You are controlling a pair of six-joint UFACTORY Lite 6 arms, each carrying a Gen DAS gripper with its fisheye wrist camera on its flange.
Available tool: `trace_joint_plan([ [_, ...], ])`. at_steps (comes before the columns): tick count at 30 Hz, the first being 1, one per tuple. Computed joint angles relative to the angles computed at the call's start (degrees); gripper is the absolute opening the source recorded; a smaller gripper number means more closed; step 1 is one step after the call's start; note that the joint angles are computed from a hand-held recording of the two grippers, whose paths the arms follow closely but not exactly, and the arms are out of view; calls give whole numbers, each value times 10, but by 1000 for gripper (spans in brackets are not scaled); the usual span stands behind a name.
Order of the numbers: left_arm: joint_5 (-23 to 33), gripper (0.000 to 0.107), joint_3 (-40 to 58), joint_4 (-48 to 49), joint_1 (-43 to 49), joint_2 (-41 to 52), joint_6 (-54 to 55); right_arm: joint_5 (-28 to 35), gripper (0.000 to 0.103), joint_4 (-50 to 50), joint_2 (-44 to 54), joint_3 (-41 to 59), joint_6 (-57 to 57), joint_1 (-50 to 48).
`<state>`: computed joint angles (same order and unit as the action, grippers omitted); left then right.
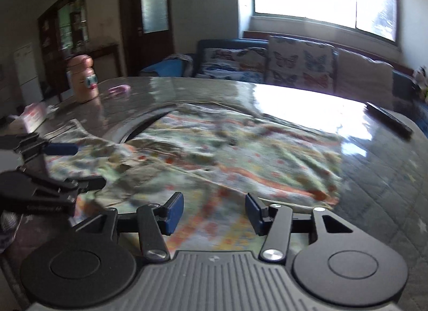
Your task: Fold clothes
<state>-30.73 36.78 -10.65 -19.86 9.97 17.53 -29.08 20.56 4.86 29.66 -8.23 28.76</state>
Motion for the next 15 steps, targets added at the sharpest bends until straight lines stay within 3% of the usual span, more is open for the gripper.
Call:
trace_joint_plan([
  [7, 6, 81, 15, -69, 110, 7, 40, -5, 57, 53, 95, 67, -85, 66],
  [15, 7, 76, 95, -179, 219, 75, 116, -6, 62, 96, 50, 38, -121, 80],
])
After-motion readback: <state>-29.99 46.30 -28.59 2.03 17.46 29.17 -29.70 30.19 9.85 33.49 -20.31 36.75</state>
